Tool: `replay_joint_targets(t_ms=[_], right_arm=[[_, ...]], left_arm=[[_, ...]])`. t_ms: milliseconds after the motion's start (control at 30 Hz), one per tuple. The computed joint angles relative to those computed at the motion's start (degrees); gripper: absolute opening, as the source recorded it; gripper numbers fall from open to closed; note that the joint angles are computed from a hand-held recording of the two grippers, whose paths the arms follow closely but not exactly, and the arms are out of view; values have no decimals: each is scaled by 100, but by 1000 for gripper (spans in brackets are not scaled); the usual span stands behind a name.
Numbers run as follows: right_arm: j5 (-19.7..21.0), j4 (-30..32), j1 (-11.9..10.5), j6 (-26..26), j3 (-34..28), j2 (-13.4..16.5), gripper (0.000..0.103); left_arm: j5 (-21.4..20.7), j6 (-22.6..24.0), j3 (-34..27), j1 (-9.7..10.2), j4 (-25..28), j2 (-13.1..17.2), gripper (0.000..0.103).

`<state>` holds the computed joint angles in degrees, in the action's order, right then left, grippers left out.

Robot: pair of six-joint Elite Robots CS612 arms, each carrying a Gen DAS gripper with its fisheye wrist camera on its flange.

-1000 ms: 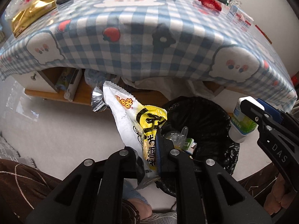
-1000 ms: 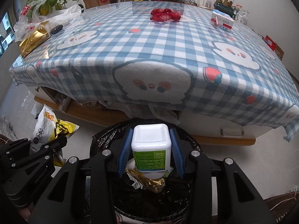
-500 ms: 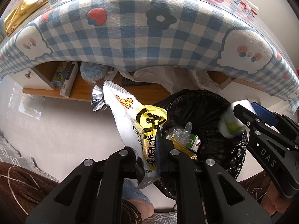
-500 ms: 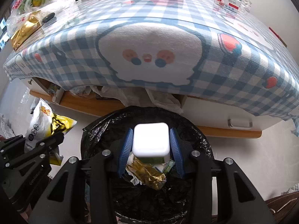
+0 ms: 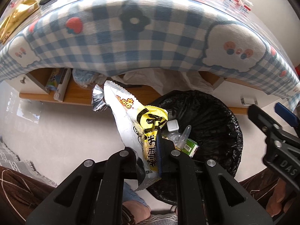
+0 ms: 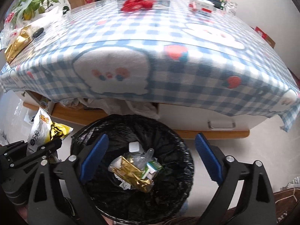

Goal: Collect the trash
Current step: 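Open the right tool to drop the white bottle into the bin, then open the left tool to drop the yellow snack packet into the bin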

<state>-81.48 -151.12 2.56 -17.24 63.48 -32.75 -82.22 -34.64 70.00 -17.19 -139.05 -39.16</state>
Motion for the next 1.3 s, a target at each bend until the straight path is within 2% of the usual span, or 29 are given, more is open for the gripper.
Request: replay_joint_targets(t_ms=[233,400,467,733,967,1033,1100,1133,1200,1300], right_arm=[[-64,90,-190,143,-4,-102,94],[-95,150,-290,49,17,-155,95],[-130,125,-309,-43,55,-171,95],[-89,174,-380,234,27,-149,95],[-163,113,-394,328,20,-138,95],[-190,112,-389,319,14,-133,95],[-228,84,-379,302,17,-130,95],[-237,70,-375,293,20,-130,95],[-256,56,-368,288,15,-124,95],[-288,-3,-362,315,13,-116,95]], left_arm=[[-68,209,-218,-90,41,112,11],[-81,282,-369,-133,137,199,11],[-125,307,-452,-145,201,253,11],[-248,498,-755,-244,348,396,11],[-272,567,-822,-286,309,428,18],[-177,595,-803,-305,282,418,24],[-96,596,-779,-318,218,408,41],[-80,585,-761,-317,187,397,44],[-49,556,-721,-310,138,365,58],[76,549,-615,-306,-40,293,69]])
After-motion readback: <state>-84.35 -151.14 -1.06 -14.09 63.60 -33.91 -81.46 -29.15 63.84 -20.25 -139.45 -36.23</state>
